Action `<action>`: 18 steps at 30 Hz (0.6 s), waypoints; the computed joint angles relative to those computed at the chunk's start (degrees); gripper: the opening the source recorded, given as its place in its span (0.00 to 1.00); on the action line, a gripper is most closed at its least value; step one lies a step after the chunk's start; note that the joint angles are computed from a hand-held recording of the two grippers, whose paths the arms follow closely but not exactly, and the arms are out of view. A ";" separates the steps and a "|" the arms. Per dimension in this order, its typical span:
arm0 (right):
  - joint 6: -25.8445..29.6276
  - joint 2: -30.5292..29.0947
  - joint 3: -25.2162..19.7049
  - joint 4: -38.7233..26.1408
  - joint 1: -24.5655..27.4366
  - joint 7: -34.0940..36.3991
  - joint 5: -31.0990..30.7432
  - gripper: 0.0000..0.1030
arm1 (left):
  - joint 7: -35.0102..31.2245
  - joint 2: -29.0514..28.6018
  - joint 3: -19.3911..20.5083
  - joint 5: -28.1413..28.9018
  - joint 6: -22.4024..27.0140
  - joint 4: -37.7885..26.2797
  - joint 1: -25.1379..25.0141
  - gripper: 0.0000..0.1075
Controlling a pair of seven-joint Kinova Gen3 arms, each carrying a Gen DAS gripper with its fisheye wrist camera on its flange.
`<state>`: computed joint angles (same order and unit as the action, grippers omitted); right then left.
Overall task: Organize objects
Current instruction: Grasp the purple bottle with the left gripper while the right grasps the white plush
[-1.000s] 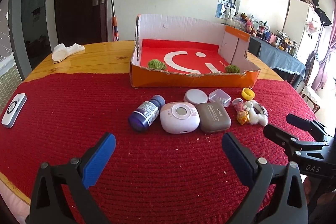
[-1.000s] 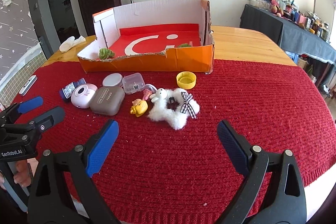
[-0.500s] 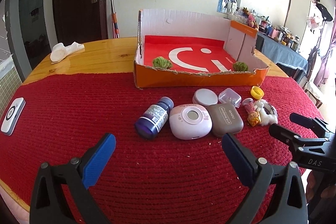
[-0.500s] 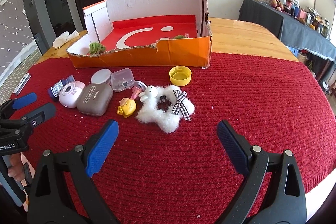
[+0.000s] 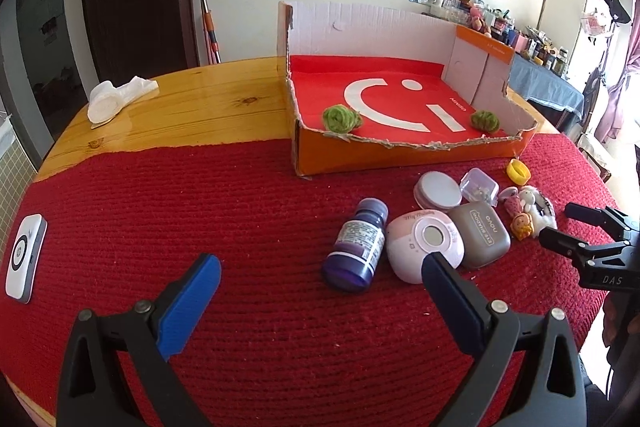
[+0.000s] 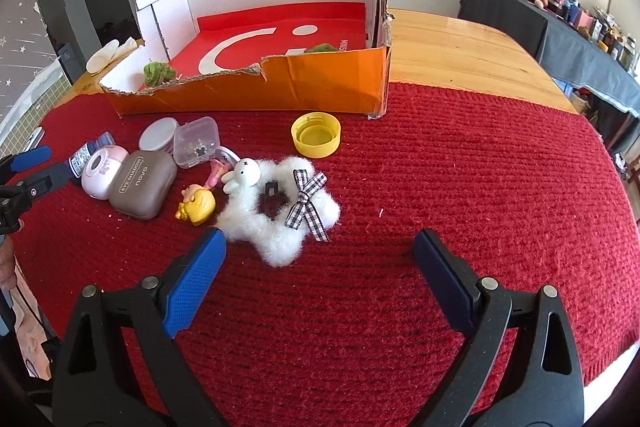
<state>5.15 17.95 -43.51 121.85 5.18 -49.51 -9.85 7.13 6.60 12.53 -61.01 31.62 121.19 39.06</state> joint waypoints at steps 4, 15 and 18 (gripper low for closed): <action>1.55 -0.12 3.47 -1.23 -3.53 0.18 0.73 0.93 | -5.87 0.94 -0.44 4.23 -1.67 -0.84 -1.66 0.92; 5.52 0.58 6.90 -4.19 -7.12 6.66 -4.15 0.93 | -14.48 1.29 -3.13 9.60 -5.77 -1.16 -3.25 0.82; 5.98 0.74 7.81 -4.63 -8.15 8.22 -5.56 0.93 | -16.65 1.67 -3.61 9.96 -6.11 -1.57 -2.98 0.79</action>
<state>11.13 18.69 -35.70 117.22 -2.97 -41.29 -15.41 -9.52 8.26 8.92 -51.05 25.51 119.63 36.08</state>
